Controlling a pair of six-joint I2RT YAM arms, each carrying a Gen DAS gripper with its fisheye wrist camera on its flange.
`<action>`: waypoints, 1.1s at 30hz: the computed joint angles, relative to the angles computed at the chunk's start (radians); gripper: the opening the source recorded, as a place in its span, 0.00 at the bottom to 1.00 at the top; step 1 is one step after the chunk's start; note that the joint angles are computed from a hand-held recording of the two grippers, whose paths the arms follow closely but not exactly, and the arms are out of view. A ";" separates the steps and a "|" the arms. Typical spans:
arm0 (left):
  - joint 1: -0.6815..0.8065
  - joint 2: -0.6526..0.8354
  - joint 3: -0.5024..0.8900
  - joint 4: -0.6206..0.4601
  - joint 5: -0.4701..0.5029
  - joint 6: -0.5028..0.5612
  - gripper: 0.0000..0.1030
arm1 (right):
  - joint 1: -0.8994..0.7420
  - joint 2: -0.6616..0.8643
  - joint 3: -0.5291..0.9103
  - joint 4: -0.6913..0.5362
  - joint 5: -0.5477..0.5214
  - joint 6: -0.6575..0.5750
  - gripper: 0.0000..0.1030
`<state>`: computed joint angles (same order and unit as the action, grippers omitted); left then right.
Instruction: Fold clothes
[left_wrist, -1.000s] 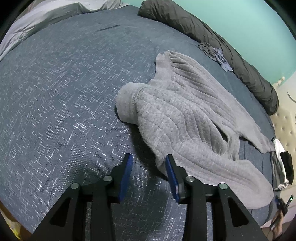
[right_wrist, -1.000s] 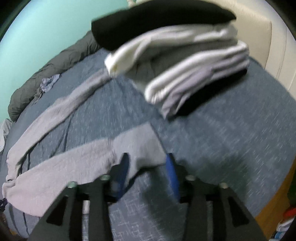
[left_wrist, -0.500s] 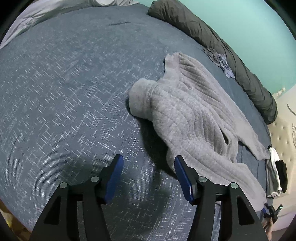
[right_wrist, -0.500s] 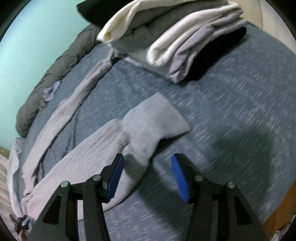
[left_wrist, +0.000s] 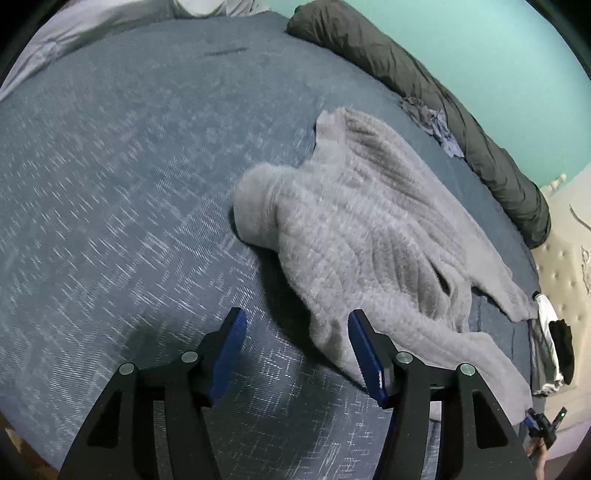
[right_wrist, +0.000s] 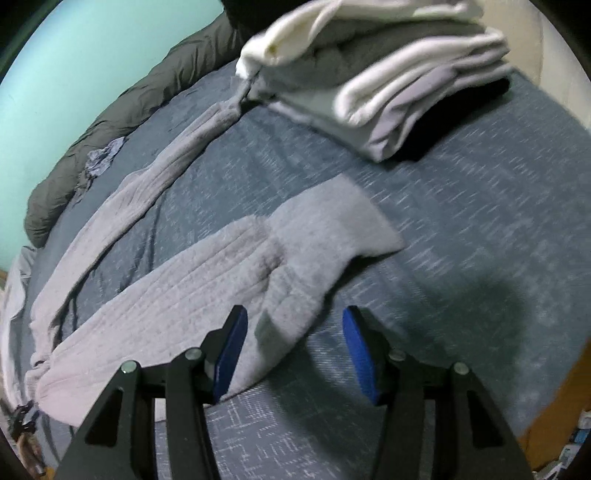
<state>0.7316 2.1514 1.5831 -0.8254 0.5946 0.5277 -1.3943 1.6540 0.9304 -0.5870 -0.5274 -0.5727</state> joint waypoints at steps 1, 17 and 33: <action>0.002 -0.006 0.011 -0.009 -0.003 0.007 0.60 | -0.005 -0.024 -0.009 0.010 0.008 0.003 0.53; -0.145 0.063 0.299 -0.131 -0.045 -0.060 0.69 | 0.680 -0.388 -0.114 0.036 -0.041 0.475 0.55; -0.336 0.269 0.513 -0.195 -0.182 -0.022 0.69 | 1.477 0.183 0.128 0.384 0.139 0.837 0.57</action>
<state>0.3953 2.4203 2.0965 -1.0202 0.4127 0.5059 0.0823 1.8372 1.0581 -0.2035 -0.3880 0.2644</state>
